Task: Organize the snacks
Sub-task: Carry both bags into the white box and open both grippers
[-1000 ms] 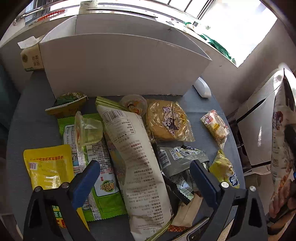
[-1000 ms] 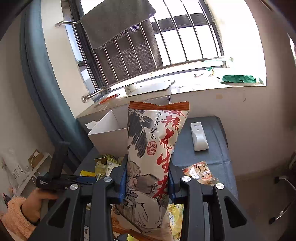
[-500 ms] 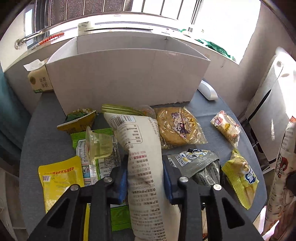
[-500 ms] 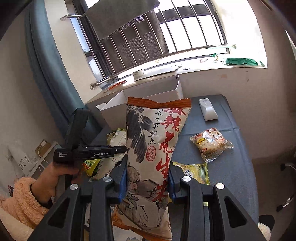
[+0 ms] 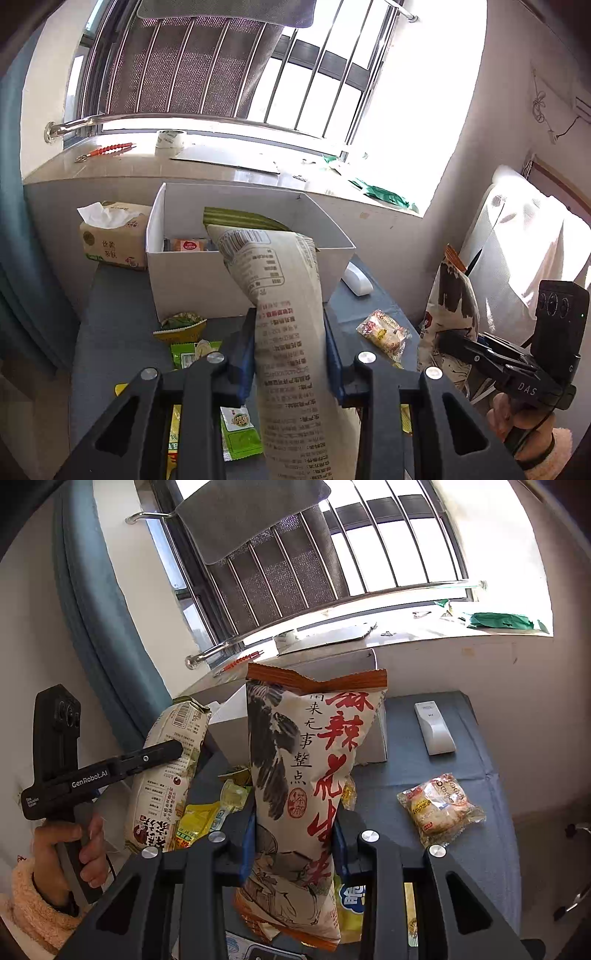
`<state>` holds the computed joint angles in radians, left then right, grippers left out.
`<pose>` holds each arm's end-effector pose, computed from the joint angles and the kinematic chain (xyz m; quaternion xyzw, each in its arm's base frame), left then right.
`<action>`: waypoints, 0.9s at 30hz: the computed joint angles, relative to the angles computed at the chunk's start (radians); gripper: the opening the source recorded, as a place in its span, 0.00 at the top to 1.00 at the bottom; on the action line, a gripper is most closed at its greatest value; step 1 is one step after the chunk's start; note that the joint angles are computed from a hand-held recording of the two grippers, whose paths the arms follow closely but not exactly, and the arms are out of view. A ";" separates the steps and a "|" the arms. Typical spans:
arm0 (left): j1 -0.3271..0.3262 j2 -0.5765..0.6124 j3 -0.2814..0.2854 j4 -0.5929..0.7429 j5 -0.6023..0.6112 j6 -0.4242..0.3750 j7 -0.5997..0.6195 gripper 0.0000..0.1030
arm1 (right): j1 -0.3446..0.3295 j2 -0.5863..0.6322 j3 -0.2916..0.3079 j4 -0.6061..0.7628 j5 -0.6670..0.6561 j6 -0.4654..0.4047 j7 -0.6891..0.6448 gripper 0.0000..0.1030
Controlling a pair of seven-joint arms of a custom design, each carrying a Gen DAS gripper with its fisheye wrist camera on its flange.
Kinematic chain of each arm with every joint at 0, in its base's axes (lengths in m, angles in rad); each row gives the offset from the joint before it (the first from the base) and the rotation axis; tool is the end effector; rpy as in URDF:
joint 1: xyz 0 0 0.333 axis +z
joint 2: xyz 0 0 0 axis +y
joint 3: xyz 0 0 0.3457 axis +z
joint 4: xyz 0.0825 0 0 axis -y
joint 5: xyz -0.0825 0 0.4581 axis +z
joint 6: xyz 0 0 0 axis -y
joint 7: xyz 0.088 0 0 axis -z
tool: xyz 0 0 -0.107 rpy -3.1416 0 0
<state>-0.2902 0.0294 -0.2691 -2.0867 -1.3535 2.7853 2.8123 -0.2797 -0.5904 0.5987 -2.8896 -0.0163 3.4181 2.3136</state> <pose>0.5698 -0.3035 0.4498 -0.3960 0.7853 -0.4725 0.0570 0.3981 0.1256 0.4152 -0.5096 0.6956 -0.2759 0.4247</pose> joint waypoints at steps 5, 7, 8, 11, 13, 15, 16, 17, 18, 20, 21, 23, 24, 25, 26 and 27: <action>0.015 0.092 -0.001 0.161 0.030 -0.002 -0.021 0.65 | -0.036 0.171 -0.090 0.194 -0.061 -0.017 -0.107 0.65; 0.024 0.168 -0.004 0.264 0.129 -0.016 -0.132 0.65 | -0.038 0.254 -0.124 0.295 -0.069 -0.058 -0.148 0.66; 0.026 0.206 -0.008 0.314 0.179 -0.011 -0.177 0.65 | -0.087 0.289 -0.089 0.350 -0.060 -0.084 -0.171 0.66; -0.005 0.335 0.018 0.482 0.398 -0.010 -0.389 0.65 | -0.248 0.392 0.029 0.503 -0.109 -0.167 -0.181 0.66; -0.040 0.423 0.058 0.601 0.544 -0.042 -0.539 0.65 | -0.320 0.470 0.079 0.600 -0.159 -0.221 -0.162 0.66; -0.078 0.505 0.099 0.716 0.668 -0.077 -0.662 0.65 | -0.414 0.548 0.143 0.701 -0.345 -0.306 -0.015 0.66; -0.100 0.546 0.123 0.771 0.729 -0.090 -0.723 0.65 | -0.423 0.588 0.141 0.751 -0.454 -0.360 0.057 0.66; -0.119 0.574 0.147 0.807 0.780 -0.091 -0.781 0.65 | -0.410 0.623 0.124 0.793 -0.559 -0.405 0.124 0.66; -0.134 0.603 0.166 0.849 0.825 -0.105 -0.834 0.65 | -0.391 0.653 0.106 0.832 -0.603 -0.460 0.141 0.65; -0.139 0.658 0.179 0.930 0.882 -0.171 -0.921 0.50 | -0.369 0.700 0.090 0.880 -0.562 -0.540 0.092 0.60; -0.139 0.677 0.183 0.959 0.911 -0.203 -0.953 0.38 | -0.356 0.712 0.074 0.890 -0.560 -0.554 0.100 0.39; -0.127 0.678 0.165 0.944 0.939 -0.191 -0.965 0.00 | -0.316 0.713 0.022 0.894 -0.611 -0.568 0.182 0.00; -0.126 0.672 0.160 0.927 0.959 -0.170 -0.973 0.00 | -0.299 0.698 -0.007 0.877 -0.655 -0.547 0.231 0.00; -0.119 0.670 0.151 0.920 0.973 -0.167 -0.981 0.00 | -0.285 0.691 -0.026 0.870 -0.675 -0.539 0.248 0.00; -0.103 0.669 0.130 0.915 0.973 -0.173 -0.982 0.00 | -0.274 0.685 -0.041 0.861 -0.679 -0.528 0.256 0.00; -0.088 0.668 0.110 0.910 0.974 -0.173 -0.985 0.00 | -0.267 0.678 -0.050 0.849 -0.658 -0.512 0.243 0.00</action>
